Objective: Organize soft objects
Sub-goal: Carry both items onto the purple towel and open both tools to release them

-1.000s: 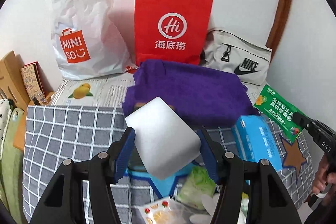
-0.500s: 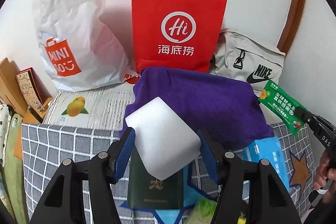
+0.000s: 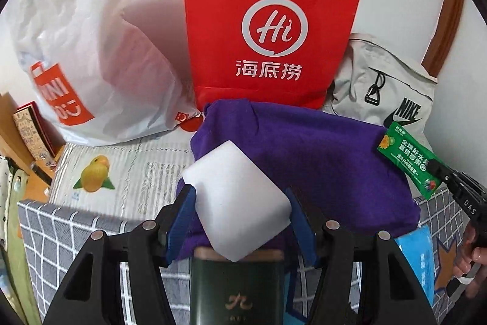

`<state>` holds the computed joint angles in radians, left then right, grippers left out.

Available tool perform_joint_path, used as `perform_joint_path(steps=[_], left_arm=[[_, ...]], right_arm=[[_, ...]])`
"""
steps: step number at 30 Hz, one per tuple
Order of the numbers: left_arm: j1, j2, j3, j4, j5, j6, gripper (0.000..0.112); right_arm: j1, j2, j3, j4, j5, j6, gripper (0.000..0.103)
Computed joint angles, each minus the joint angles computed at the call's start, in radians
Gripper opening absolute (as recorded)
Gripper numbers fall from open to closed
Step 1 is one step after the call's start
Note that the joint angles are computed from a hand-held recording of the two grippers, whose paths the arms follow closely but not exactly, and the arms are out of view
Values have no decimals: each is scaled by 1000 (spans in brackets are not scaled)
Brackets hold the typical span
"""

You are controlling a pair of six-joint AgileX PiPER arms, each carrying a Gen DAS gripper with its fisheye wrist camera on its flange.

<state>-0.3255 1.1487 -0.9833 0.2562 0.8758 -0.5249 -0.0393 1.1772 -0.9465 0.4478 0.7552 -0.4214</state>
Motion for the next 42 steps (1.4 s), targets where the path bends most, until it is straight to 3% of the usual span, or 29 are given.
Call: perform_joint_path(steps=[12, 28, 32, 35, 38, 42], left_arm=[[59, 204, -98, -67, -82, 108, 59], [96, 398, -209, -119, -127, 209, 59], [87, 431, -230, -95, -121, 193, 61], [81, 445, -241, -85, -113, 186, 61], [74, 450, -248, -75, -104, 175, 62], [64, 442, -241, -54, -89, 149, 72]], right_arm=[[43, 158, -41, -6, -71, 24, 3], [32, 188, -39, -35, -14, 0, 6], [34, 182, -45, -55, -5, 9, 19], [26, 181, -50, -53, 5, 7, 21], [28, 180, -54, -65, 8, 21, 29], [36, 170, -47, -75, 0, 29, 41]])
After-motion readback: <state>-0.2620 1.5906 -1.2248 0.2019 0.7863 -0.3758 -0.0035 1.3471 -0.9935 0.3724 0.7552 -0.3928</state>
